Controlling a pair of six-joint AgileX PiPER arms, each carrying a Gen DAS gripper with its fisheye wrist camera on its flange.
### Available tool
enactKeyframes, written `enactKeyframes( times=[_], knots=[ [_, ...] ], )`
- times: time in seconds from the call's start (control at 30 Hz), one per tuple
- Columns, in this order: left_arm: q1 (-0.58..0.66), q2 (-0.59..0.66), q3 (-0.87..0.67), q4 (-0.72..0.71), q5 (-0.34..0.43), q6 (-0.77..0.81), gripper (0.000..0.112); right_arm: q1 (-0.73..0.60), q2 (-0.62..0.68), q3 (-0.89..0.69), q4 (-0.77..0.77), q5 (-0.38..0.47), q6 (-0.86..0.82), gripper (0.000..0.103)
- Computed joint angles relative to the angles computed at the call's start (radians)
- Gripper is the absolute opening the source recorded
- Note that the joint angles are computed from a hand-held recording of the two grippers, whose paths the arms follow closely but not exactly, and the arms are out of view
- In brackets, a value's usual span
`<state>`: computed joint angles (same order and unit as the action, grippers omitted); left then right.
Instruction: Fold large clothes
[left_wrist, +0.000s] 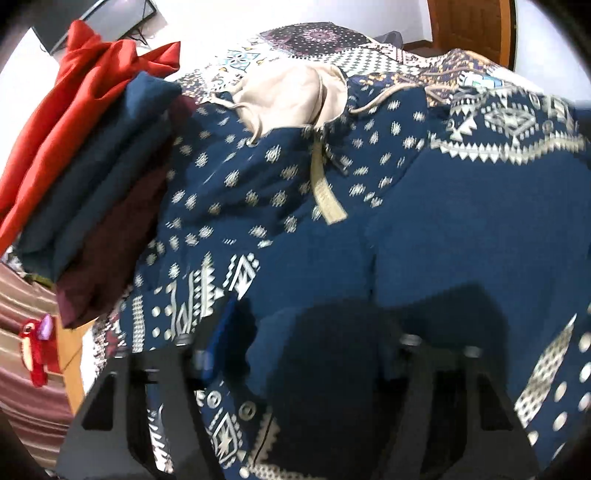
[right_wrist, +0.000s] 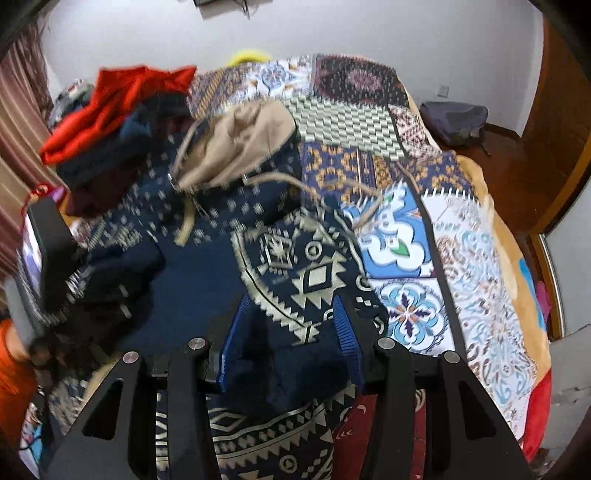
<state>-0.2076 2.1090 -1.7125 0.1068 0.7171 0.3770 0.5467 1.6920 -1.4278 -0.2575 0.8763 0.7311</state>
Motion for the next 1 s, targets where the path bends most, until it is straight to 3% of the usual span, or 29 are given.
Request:
enactKeyframes(
  times=[0.07,0.13,0.27,0.4,0.63,0.8,0.87,0.93,1.0],
  knots=[
    [0.024,0.034,-0.088,-0.086,0.072,0.042,0.025,0.011,0.0,-0.004,-0.02,0.014,0.001,0.044],
    [0.053,0.045,-0.14,-0.153,0.097,0.052,0.017,0.016,0.003,-0.012,-0.028,0.027,0.003,0.044],
    [0.195,0.066,-0.276,-0.411,0.234,0.104,0.013,0.013,0.015,-0.054,-0.014,0.063,0.003,0.044],
    [0.341,0.041,-0.288,-0.639,0.314,0.154,0.013,0.02,0.005,-0.112,-0.005,0.049,-0.007,0.044],
    [0.487,-0.093,-0.066,-0.804,0.245,0.298,0.013,0.042,0.11,-0.225,0.009,0.122,-0.073,0.044],
    [0.542,-0.058,-0.026,-0.735,0.244,0.237,0.013,0.081,0.172,-0.232,-0.031,0.173,-0.084,0.044],
    [0.575,-0.048,-0.015,-0.732,0.269,0.224,0.018,0.103,0.18,-0.24,-0.074,0.197,-0.084,0.044],
    [0.598,-0.058,0.022,-0.723,0.25,0.217,0.022,0.114,0.184,-0.245,-0.091,0.212,-0.088,0.044],
    [0.629,-0.088,0.088,-0.731,0.209,0.233,0.033,0.118,0.184,-0.244,-0.098,0.218,-0.089,0.044]
  ],
)
